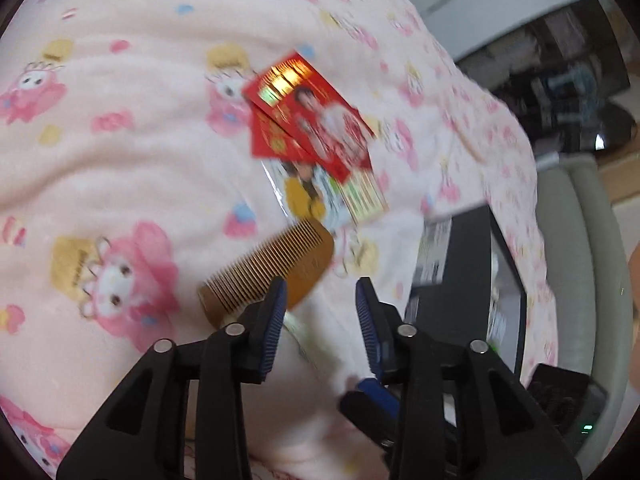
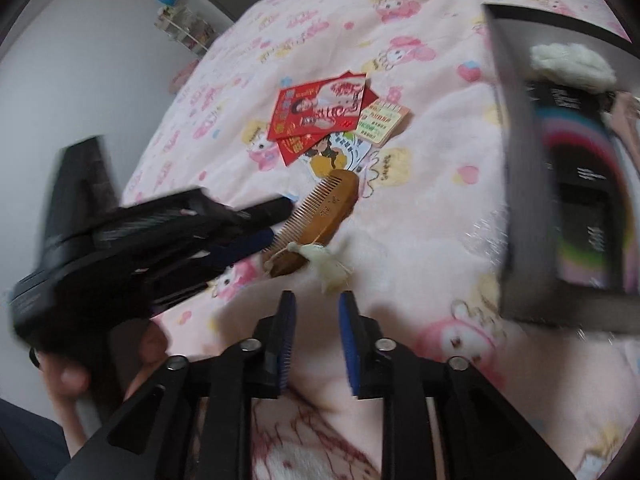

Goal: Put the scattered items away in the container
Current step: 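Grasp the wooden comb with the left gripper while the right gripper pinches it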

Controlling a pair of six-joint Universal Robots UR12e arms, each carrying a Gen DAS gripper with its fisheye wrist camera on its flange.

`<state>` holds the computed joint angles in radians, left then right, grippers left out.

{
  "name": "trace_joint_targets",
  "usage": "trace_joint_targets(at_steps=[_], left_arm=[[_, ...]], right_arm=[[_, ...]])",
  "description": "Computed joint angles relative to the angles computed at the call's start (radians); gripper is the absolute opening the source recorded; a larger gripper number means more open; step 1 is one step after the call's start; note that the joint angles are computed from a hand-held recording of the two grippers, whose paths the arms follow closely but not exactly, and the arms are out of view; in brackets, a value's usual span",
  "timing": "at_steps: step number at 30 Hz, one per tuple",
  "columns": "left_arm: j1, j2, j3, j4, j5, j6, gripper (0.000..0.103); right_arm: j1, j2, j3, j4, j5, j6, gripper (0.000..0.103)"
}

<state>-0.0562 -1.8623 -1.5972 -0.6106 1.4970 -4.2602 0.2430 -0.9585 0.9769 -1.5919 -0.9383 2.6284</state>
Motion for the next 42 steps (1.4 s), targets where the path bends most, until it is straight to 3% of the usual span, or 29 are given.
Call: trace_joint_targets(at_steps=[3,5,7,10,12,14,17,18,20,23,25,28,31,33,35,38,40,42], left_arm=[[0.043,-0.009,0.0,-0.058,-0.109,-0.032,0.041],[0.067,-0.007,-0.025,-0.053,-0.156,-0.104,0.041],[0.081,-0.001,-0.056,-0.03,-0.174,-0.195,0.042],[0.099,0.006,-0.128,0.075,-0.292,-0.381,0.042],[0.092,0.028,-0.153,0.084,-0.271,-0.437,0.042],[0.086,0.035,-0.149,0.055,-0.248,-0.427,0.042],[0.087,0.017,-0.121,0.027,-0.258,-0.352,0.039],[0.089,0.012,-0.115,0.025,-0.258,-0.34,0.03],[0.092,0.001,-0.096,0.0,-0.253,-0.323,0.03],[0.097,0.005,-0.128,0.098,-0.249,-0.381,0.029],[0.092,0.016,-0.159,0.187,-0.191,-0.444,0.029],[0.086,0.032,-0.183,0.23,-0.105,-0.482,0.029],[0.078,0.045,-0.171,0.151,-0.063,-0.487,0.03],[0.073,0.043,-0.147,0.085,-0.067,-0.454,0.035],[0.072,0.034,-0.131,0.066,-0.102,-0.417,0.038],[0.065,0.017,-0.092,0.007,-0.105,-0.359,0.039],[0.062,0.011,-0.073,-0.032,-0.073,-0.338,0.039],[0.07,0.002,-0.068,-0.04,-0.091,-0.33,0.039]], right_arm=[[0.019,0.036,-0.044,0.027,-0.023,0.003,0.027],[0.032,0.064,-0.079,0.023,-0.051,0.031,0.028],[0.042,0.086,-0.105,-0.003,-0.064,0.06,0.028],[0.058,0.12,-0.143,-0.042,-0.087,0.105,0.036],[0.071,0.15,-0.188,-0.028,-0.119,0.114,0.037],[0.079,0.169,-0.211,-0.05,-0.136,0.128,0.037],[0.084,0.197,-0.244,-0.053,-0.121,0.121,0.037],[0.086,0.21,-0.264,-0.03,-0.113,0.116,0.037],[0.085,0.229,-0.294,0.028,-0.09,0.104,0.032],[0.071,0.209,-0.258,0.014,-0.046,0.1,0.025],[0.058,0.196,-0.248,0.051,-0.005,0.098,0.023],[0.046,0.168,-0.223,0.109,0.041,0.05,0.023],[0.055,0.15,-0.219,0.149,-0.034,-0.011,0.023],[0.06,0.125,-0.181,0.072,-0.092,-0.005,0.023],[0.059,0.113,-0.152,-0.018,-0.103,0.024,0.025],[0.059,0.13,-0.166,-0.077,-0.109,0.083,0.029],[0.067,0.155,-0.193,-0.078,-0.138,0.103,0.035],[0.074,0.184,-0.223,-0.054,-0.16,0.117,0.036]])
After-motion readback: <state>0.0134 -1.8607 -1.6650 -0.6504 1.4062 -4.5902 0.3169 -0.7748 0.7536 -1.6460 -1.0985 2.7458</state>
